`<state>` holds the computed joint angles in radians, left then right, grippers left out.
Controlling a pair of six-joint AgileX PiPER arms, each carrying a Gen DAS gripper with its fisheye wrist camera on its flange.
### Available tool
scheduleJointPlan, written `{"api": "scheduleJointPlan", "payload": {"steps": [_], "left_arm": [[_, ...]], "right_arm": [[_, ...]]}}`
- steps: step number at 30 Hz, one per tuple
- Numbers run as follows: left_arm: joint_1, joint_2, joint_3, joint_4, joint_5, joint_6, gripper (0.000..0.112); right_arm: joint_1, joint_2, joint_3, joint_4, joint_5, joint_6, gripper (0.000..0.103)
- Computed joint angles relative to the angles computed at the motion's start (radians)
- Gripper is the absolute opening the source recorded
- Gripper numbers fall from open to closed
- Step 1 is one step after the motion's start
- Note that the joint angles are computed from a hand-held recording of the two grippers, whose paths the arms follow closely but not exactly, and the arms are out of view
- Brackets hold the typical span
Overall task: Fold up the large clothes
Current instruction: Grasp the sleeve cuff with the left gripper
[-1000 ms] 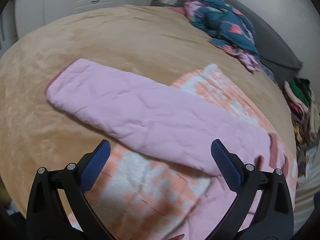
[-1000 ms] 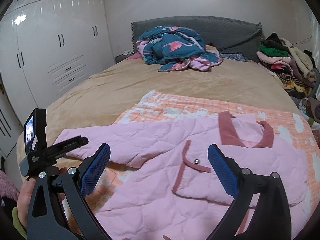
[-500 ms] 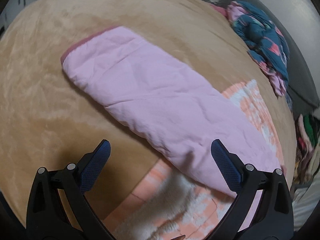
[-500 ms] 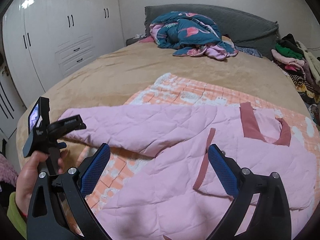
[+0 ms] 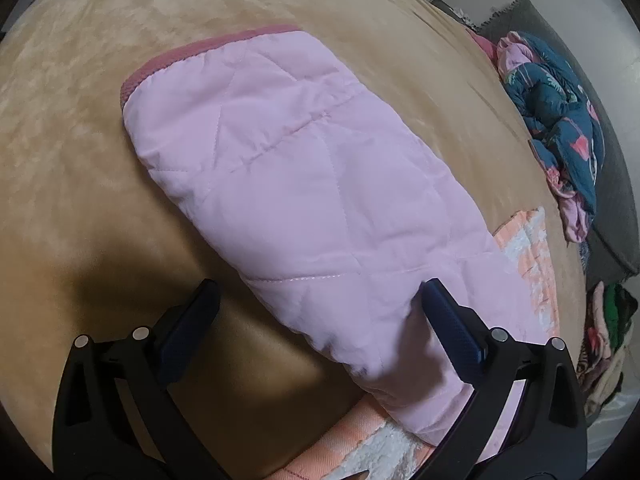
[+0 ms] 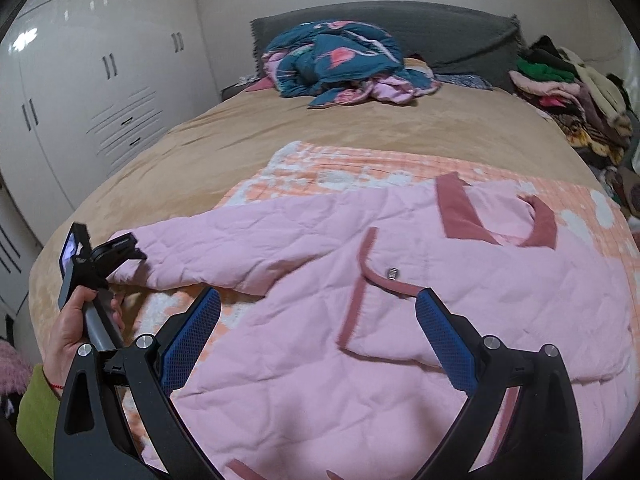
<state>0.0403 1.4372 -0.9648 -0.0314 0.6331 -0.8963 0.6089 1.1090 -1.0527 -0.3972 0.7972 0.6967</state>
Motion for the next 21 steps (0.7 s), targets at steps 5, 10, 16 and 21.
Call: {"api": "scheduleJointPlan", "payload": {"steps": [5,10,16,21], "left_arm": [[-0.016,-0.033,0.01,0.029,0.039,-0.057,0.094],[0.016,0.0,0.012,-0.002,-0.019,-0.027,0.094],[0.064,-0.009,0.036,-0.082,-0.121,0.128,0.087],[0.027,-0.043,0.031,0.02,-0.127,0.039,0.054]], "right_arm": [[-0.093,-0.06,0.042,0.075,-0.043,-0.035,0.098],[-0.107,-0.061,0.061,0.093,-0.069,-0.048,0.097],[-0.098,-0.081,0.096,0.069,-0.084,-0.029,0.097],[-0.097,-0.101,0.13,0.049,-0.094,-0.018,0.097]]}}
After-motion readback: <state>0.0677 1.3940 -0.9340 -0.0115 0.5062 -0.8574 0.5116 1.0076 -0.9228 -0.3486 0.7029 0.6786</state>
